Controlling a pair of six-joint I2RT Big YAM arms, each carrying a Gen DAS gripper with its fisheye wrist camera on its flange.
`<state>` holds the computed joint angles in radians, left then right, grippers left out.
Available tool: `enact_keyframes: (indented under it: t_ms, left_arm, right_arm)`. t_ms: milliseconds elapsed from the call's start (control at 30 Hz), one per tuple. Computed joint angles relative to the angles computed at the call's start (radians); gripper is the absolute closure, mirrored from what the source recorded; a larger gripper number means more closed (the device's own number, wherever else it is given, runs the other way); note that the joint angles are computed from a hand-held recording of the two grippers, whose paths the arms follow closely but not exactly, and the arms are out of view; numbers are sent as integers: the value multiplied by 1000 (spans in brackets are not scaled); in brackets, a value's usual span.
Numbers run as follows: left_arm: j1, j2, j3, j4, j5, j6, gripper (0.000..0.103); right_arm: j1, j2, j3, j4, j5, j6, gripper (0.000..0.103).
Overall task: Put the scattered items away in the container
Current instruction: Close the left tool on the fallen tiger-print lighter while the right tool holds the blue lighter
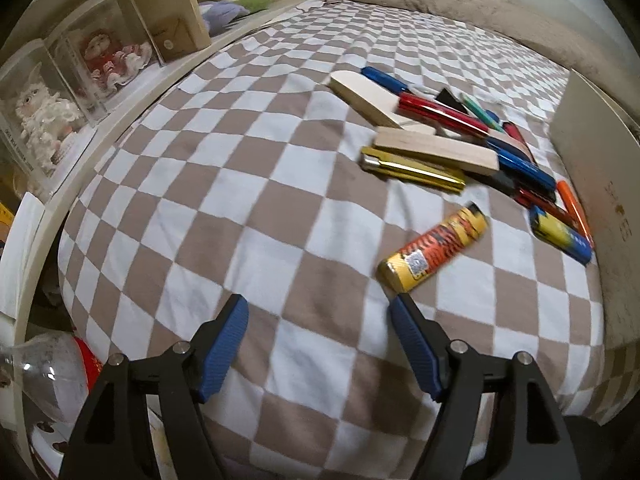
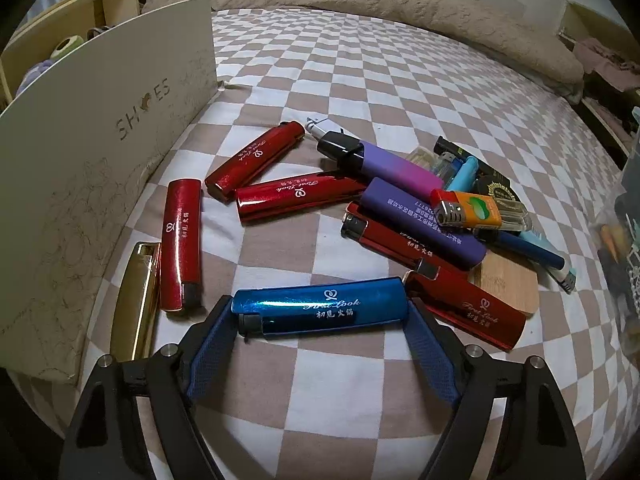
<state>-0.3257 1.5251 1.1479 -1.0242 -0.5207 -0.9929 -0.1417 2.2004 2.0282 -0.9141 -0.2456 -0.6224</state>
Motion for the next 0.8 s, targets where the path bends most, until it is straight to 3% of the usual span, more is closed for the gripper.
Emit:
enact_keyframes:
  t_ms: [300,433,633,800]
  left_arm:
    - [57,15,25,7,-2,-28,28]
    - [43,6,31,62,54,14,28]
    - [-8,22,94,50,35,4,17]
    - [6,60,135,113,206,42,17]
  right_arm:
    - [6,27,47,-30,3,7,19]
    - [12,31,53,-32,8,13,19]
    - [15,34,58,-33,8,16,19]
    - [9,32,54,-32,5,11,19]
